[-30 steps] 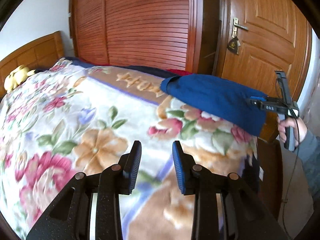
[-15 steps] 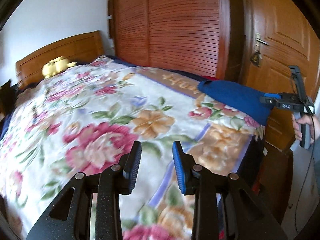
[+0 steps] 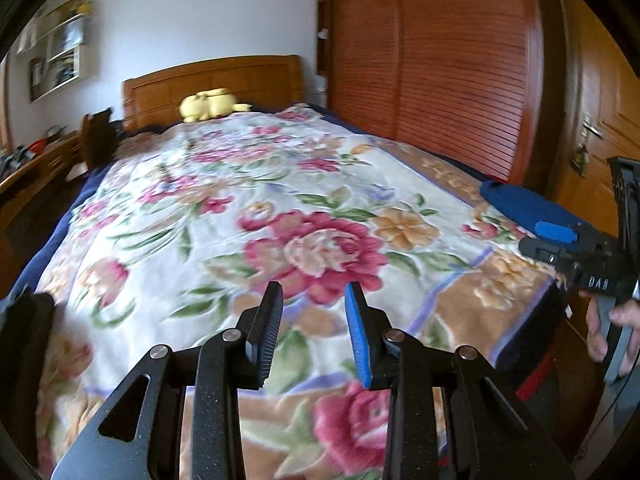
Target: Fold large clothes
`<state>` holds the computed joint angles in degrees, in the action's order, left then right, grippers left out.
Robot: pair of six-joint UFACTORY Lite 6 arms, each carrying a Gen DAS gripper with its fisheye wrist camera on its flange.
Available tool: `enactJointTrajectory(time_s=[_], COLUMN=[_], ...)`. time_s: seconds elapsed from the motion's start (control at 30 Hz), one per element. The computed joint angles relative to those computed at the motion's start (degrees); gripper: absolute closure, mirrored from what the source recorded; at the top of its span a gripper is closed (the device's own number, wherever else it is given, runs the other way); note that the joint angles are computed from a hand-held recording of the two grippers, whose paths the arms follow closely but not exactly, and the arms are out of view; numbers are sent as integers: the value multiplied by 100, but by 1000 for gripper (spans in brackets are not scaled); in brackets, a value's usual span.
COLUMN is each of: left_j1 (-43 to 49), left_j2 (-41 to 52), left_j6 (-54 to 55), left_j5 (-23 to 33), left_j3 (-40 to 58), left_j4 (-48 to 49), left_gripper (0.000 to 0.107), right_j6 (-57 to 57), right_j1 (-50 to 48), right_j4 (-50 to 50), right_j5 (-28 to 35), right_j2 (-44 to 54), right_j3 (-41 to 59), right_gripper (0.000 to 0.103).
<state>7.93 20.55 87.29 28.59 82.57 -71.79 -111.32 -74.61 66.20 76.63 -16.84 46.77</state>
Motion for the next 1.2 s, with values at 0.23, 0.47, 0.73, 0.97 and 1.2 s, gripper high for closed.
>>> enactJointTrajectory(time_s=[0.23, 0.47, 0.73, 0.97, 1.2], left_j1=[710, 1190, 1350, 1346, 1355], left_j2=[-392, -828, -1153, -1222, -1221], left_j6=[685, 1266, 1487, 1367, 1332], left_j5=[-149, -6, 195, 221, 236], left_j3=[-552, -1023, -1371, -1412, -1405], left_j4=[-707, -1116, -1354, -1347, -1334], left_gripper=[74, 73, 73, 73, 73], right_j6=[138, 39, -258, -199, -152], right_j1=[367, 602, 888, 754, 824], right_j4=[224, 494, 759, 660, 692], right_j5=[221, 211, -150, -29, -67], right_j2=[-1978, -2344, -2364, -2295, -2296], right_j3=[-1609, -2180, -2517, -2380, -2365], right_gripper=[23, 23, 23, 23, 23])
